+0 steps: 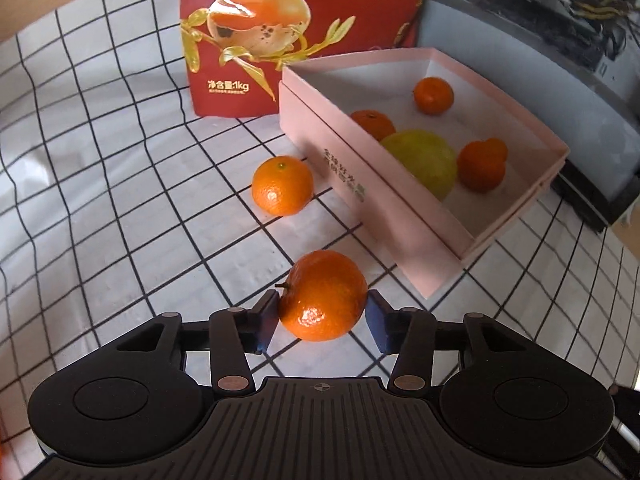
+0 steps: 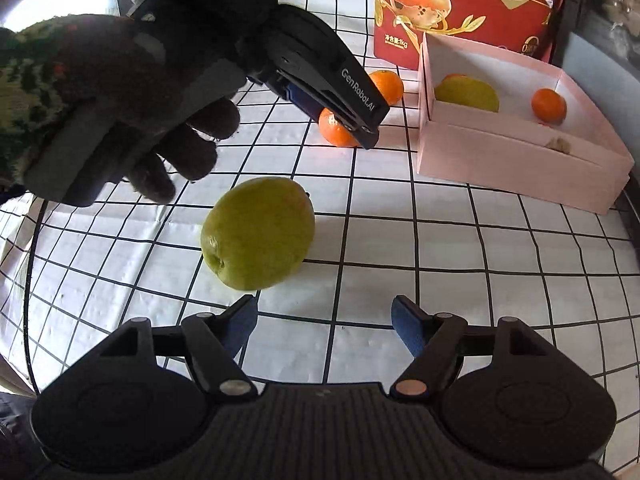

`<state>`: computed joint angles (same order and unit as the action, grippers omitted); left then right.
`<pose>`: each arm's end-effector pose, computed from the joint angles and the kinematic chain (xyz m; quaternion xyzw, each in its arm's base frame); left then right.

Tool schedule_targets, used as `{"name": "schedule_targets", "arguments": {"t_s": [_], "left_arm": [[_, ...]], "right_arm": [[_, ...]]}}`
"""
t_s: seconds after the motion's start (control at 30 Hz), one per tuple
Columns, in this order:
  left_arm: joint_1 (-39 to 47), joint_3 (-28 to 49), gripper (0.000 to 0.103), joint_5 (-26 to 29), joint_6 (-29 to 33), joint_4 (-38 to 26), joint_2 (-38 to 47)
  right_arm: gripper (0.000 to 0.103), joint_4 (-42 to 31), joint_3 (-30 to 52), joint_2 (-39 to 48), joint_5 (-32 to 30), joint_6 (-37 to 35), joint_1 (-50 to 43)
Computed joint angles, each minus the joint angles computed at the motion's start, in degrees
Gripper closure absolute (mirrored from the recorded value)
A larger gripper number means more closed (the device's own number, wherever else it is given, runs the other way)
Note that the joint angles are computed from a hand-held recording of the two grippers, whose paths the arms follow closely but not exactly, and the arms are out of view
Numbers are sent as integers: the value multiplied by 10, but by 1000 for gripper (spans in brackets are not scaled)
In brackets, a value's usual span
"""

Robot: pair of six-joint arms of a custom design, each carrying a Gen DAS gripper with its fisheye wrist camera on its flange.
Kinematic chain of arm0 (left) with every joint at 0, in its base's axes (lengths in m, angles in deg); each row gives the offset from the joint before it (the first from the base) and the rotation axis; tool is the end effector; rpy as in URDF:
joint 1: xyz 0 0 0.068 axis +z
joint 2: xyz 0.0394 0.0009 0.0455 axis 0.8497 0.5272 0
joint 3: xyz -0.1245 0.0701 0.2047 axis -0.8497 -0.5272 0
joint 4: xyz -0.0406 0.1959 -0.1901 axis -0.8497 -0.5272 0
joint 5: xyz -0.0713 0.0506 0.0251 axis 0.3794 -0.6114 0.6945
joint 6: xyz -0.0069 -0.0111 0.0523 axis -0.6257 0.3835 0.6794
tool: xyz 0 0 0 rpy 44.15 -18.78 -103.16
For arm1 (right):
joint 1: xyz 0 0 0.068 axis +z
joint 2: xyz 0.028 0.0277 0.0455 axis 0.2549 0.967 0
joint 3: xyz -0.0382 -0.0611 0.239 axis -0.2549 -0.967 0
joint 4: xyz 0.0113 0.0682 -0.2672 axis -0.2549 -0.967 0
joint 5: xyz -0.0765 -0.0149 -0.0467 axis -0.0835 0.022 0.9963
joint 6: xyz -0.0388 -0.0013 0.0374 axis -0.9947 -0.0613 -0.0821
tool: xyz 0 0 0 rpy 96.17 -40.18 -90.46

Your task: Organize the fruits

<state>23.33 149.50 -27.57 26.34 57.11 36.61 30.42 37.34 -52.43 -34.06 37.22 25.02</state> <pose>0.2909 -0.1963 0.1628 0.1122 0.9474 -0.0695 0.2915 0.1429 0.0357 0.1463 -0.2389 0.9145 0.1214 0.3032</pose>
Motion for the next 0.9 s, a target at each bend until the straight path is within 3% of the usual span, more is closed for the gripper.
{"name": "schedule_targets", "arguments": {"t_s": [0.2,0.37,0.6,0.77,0.83,0.9], "left_arm": [[6,-53,52,-1,-22,48,-46],[-2,-140,52,-20,-49,50,-149],[-58,-250,52,-126,-75,-78,-331],[-131,-269,52,-235,-150,-196,-360],[-151,-273,52,-252,-169,-221,-368],[-162,-274,52,-256,-186,-231,-371]], "right_arm": [[25,13,-5,2,4,3,14],[22,21,-15,-6,-5,-3,6],[21,15,-23,-26,-40,-15,-28],[21,-30,4,-36,-176,-77,-116],[21,-12,14,-23,-177,-59,-94],[21,34,16,-1,-139,-12,-44]]}}
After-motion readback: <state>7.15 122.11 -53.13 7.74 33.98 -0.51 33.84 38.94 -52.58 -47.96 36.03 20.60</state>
